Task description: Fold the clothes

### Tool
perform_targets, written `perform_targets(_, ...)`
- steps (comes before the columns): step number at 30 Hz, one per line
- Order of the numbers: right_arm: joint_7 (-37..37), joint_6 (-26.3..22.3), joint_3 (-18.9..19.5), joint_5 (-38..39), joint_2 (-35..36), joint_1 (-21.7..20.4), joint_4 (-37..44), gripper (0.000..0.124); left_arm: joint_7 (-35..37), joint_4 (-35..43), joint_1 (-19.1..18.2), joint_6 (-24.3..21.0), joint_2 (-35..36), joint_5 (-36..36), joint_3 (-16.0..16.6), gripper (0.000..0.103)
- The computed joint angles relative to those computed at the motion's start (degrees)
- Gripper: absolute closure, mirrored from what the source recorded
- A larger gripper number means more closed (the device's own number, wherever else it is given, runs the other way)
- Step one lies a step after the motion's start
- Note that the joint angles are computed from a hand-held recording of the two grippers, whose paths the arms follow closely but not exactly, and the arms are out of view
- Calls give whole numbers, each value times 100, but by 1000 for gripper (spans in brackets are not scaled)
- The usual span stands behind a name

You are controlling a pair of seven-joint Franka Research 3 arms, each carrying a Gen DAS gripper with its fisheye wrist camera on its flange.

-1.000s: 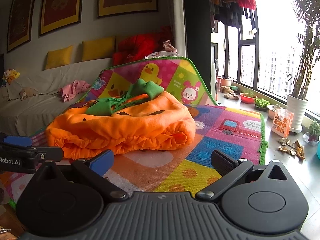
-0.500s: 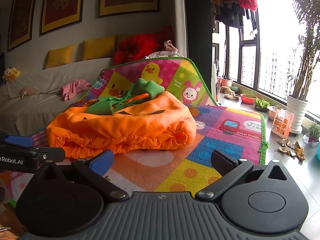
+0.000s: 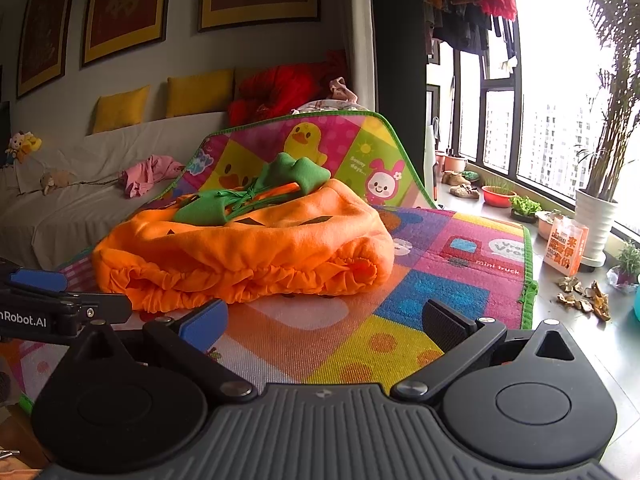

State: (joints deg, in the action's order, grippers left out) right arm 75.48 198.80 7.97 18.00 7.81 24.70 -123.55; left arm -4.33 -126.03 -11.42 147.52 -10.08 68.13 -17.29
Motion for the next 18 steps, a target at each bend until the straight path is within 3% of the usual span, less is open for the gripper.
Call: perform_targets(18, -21, -26, -19, 65, 5, 22, 5, 21, 53, -10, -5, 11, 4, -94, 8, 0)
